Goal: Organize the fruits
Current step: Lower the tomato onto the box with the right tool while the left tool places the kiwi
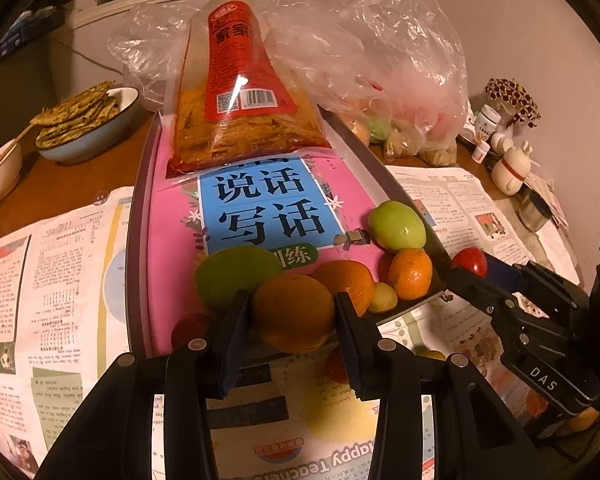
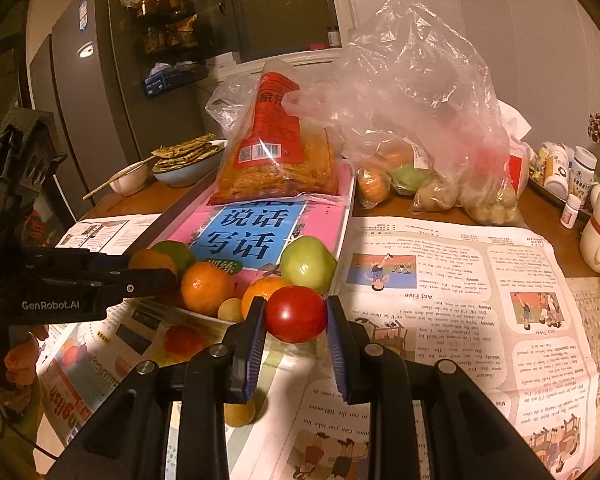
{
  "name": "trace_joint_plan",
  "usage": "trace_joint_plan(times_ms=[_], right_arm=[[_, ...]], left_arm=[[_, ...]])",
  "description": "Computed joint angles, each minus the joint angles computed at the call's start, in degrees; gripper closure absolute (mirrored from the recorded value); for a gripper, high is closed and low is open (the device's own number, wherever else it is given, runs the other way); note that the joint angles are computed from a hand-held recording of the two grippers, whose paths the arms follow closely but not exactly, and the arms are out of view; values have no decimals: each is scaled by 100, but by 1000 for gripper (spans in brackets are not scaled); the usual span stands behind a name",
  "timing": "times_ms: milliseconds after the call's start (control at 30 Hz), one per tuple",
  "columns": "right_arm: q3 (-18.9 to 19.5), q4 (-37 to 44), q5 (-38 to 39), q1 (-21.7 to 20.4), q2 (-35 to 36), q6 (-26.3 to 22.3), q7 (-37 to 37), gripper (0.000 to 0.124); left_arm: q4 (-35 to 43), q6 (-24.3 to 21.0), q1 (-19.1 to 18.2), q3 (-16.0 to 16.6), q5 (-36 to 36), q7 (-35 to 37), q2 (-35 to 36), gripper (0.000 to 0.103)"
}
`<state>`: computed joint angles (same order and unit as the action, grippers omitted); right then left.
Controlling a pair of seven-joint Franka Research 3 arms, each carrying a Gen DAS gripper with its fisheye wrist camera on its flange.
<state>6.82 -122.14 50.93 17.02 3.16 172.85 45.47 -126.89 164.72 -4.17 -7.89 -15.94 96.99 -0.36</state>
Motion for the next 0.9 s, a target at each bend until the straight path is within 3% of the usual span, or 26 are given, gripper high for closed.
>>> trace_joint_plan(times_ms=[167,667,900], right_arm=[[-15,67,-199,-21,91,13,203,94],[37,295,-1048,-34,346,102,837,94],[192,319,-661,-171,350,92,558,94]], left_arm=[[-10,80,3,-12,359,-189,31,60],[85,2,41,-43,-138,208,94,60],[33,7,40,-42,-144,153,61,60]])
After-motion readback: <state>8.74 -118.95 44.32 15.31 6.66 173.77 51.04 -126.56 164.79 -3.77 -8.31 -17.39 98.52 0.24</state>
